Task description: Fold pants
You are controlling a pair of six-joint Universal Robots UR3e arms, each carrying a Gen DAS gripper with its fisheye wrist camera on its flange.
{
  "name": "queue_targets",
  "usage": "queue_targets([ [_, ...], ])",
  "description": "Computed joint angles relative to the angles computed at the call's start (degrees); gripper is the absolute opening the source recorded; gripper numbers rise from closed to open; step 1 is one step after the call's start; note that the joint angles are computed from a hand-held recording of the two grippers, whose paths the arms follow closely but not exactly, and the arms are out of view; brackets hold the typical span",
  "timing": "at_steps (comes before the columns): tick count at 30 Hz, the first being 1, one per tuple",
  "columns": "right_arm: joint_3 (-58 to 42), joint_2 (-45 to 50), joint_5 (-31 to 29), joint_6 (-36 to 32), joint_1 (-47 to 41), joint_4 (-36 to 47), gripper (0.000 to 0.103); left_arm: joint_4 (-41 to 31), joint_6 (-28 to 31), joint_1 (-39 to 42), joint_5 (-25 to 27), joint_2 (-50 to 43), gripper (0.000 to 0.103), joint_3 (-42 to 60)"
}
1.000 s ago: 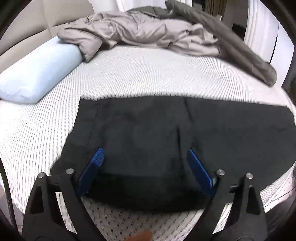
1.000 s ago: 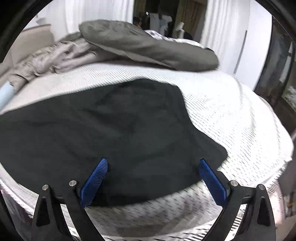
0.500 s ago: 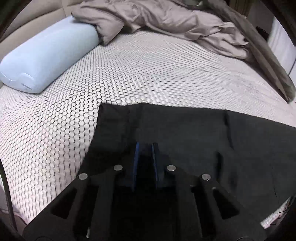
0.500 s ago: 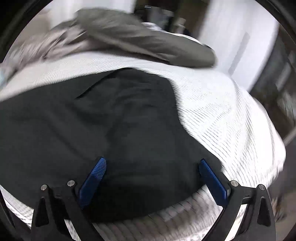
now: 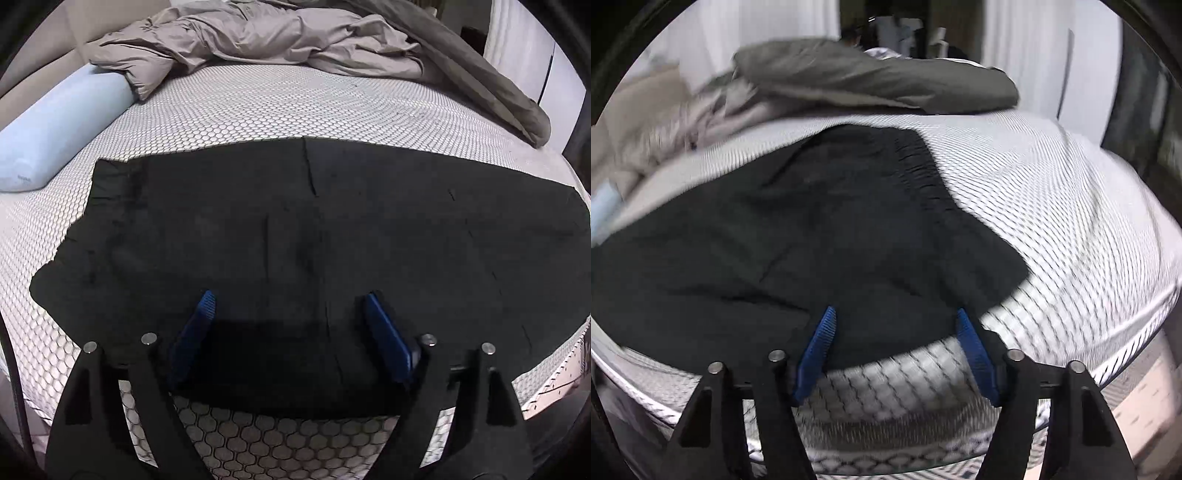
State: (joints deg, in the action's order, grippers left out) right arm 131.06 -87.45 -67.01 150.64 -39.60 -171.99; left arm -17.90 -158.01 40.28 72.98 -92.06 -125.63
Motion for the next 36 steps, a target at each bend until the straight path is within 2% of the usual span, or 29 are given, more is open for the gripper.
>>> queue_targets([
  [1, 0.4, -0.6, -1.7, 1.2, 0.0, -1.0, 0.067, 0.9, -0.4, 0.2, -0.2, 1.4, 0.082, -1.5],
  [2, 1.8, -2.3, -0.9, 1.5, -1.7, -1.1, 0.067, 0.0, -0.4, 0.5, 0.0, 3.7, 0.082, -3.1],
  [4, 4.9, -7.4, 9.3, 1.0, -9.3, 4.5, 0.068, -2.1, -2.2, -0.8, 0.4, 5.5, 0.082, -2.8],
  [6, 4.9, -8.6, 21.3, -1.5, -16.7, 16.3, 0.071, -2.3, -4.4, -3.4, -0.1, 6.9, 0.082, -2.7],
  [7, 4.8, -8.0, 24.8, -3.4, -19.3, 21.3, 0.071, -2.0, -4.9, -4.4, -0.2, 6.4, 0.082, -2.3],
  [9, 2.4, -2.1, 28.7, -1.9, -19.5, 22.8, 0.072, -1.2, -7.0, -8.5, 0.5, 4.9, 0.082, -0.7],
  [14, -2.2, 9.8, 33.6, 10.8, -16.2, 7.2, 0.074, -0.5, -13.5, -21.9, 5.3, -5.4, 0.082, 10.0],
  [17, -5.8, 8.3, 31.4, 13.4, -15.0, 7.2, 0.074, -0.5, -16.1, -28.8, 8.8, -12.3, 0.082, 17.0],
  [19, -6.9, 6.9, 33.4, 10.9, -15.8, 11.8, 0.074, -1.7, -16.6, -31.5, 9.7, -16.5, 0.082, 22.0],
  [22, -11.9, 11.1, 37.6, 6.5, -15.7, 21.9, 0.074, -5.3, -16.6, -34.2, 11.1, -21.3, 0.082, 29.6],
  [24, -13.3, 14.2, 38.0, 6.8, -15.5, 21.4, 0.073, -8.0, -15.3, -35.1, 11.6, -23.7, 0.082, 34.5],
  [28, -15.2, 17.0, 43.5, 6.2, -17.7, 25.9, 0.073, -13.8, -11.8, -35.0, 14.9, -30.9, 0.082, 49.8],
  [29, -15.7, 18.1, 43.6, 9.3, -17.6, 23.0, 0.067, -15.4, -12.2, -35.6, 15.9, -32.7, 0.082, 53.6],
  [31, -15.4, 18.9, 41.4, 15.4, -16.7, 15.2, 0.048, -19.1, -12.9, -35.8, 16.5, -35.3, 0.082, 60.3],
  [33, -15.5, 18.9, 38.4, 18.9, -15.3, 10.8, 0.025, -21.8, -14.9, -36.8, 16.1, -35.2, 0.082, 62.4],
  [35, -15.8, 17.8, 36.8, 21.2, -14.2, 9.4, 0.015, -21.2, -15.4, -36.7, 13.3, -33.1, 0.082, 59.5],
  [36, -15.4, 16.0, 35.2, 21.6, -13.4, 8.5, 0.014, -19.8, -16.2, -37.5, 12.8, -31.5, 0.082, 56.4],
])
